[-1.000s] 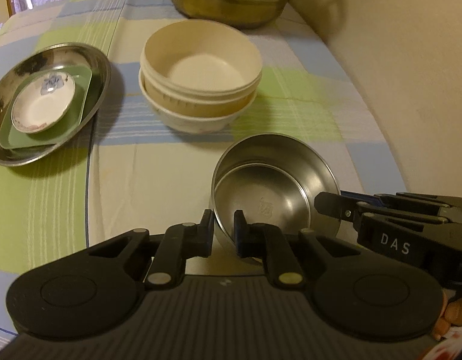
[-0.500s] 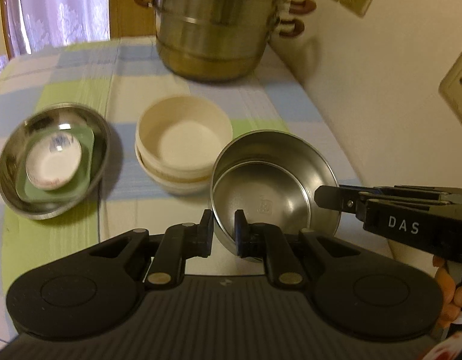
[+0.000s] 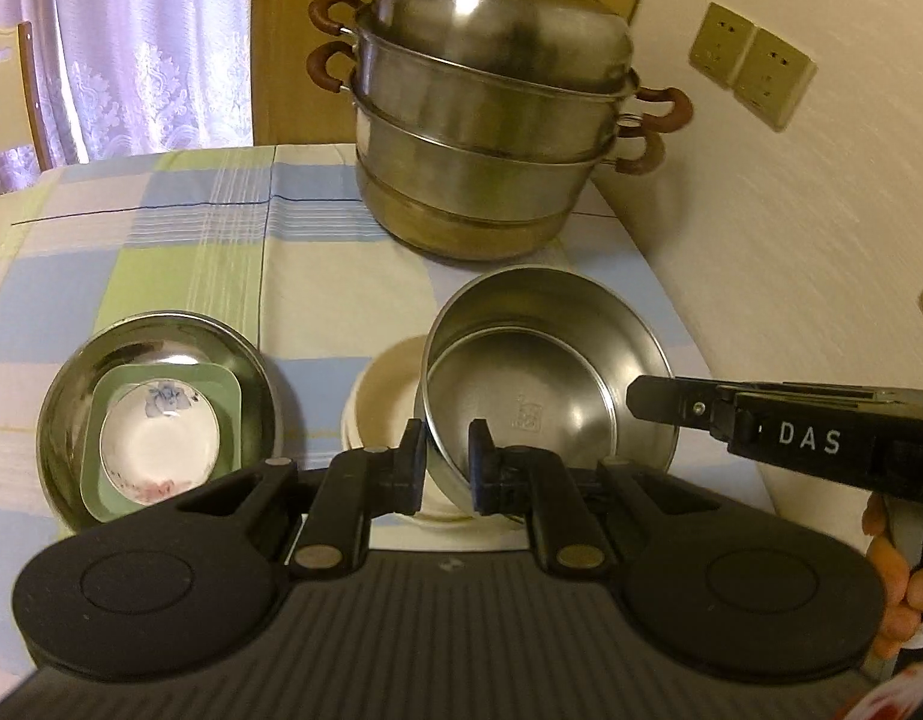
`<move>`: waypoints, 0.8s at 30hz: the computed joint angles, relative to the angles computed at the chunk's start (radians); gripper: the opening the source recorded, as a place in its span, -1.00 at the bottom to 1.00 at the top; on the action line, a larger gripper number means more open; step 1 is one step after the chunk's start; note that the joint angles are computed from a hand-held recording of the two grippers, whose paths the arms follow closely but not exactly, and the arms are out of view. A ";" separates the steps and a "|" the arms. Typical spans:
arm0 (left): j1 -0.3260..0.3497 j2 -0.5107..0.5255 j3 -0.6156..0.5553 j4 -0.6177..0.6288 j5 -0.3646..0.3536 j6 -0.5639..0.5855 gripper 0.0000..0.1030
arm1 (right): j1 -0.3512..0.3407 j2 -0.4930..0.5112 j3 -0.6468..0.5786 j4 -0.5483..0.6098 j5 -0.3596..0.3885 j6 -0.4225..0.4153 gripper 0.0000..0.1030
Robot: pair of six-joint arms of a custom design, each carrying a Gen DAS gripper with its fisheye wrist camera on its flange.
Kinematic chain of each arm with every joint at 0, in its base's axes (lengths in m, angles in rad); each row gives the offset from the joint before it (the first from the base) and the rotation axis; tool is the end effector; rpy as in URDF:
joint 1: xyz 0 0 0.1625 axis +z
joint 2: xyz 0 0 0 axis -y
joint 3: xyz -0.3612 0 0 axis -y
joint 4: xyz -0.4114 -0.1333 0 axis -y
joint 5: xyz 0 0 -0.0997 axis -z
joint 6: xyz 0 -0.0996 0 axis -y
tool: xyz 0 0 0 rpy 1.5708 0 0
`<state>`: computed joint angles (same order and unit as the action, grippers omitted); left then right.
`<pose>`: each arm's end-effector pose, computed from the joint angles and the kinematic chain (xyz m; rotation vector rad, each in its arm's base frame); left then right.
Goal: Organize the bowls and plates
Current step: 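Carry the steel bowl with the left gripper and lower it into the cream bowl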
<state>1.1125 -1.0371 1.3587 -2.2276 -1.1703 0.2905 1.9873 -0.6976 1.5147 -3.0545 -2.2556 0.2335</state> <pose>-0.1546 -0.7025 0.2896 0.9104 2.5732 -0.5063 0.3412 -0.5975 0.0956 -0.0783 -2.5028 1.0982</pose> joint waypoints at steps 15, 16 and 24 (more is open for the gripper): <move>0.043 0.114 -0.148 0.095 0.011 -0.010 -0.76 | -0.043 0.067 -0.109 0.112 0.021 0.071 -0.78; 0.046 0.120 -0.156 0.101 0.011 -0.012 -0.76 | -0.045 0.070 -0.112 0.114 0.022 0.072 -0.78; 0.060 0.151 -0.196 0.138 0.012 -0.019 -0.76 | -0.057 0.083 -0.126 0.142 0.028 0.092 -0.78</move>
<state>1.1721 -0.8857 1.1627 -2.0893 -1.1587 0.2717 1.9300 -0.6148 1.3887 -2.9128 -2.2281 0.3251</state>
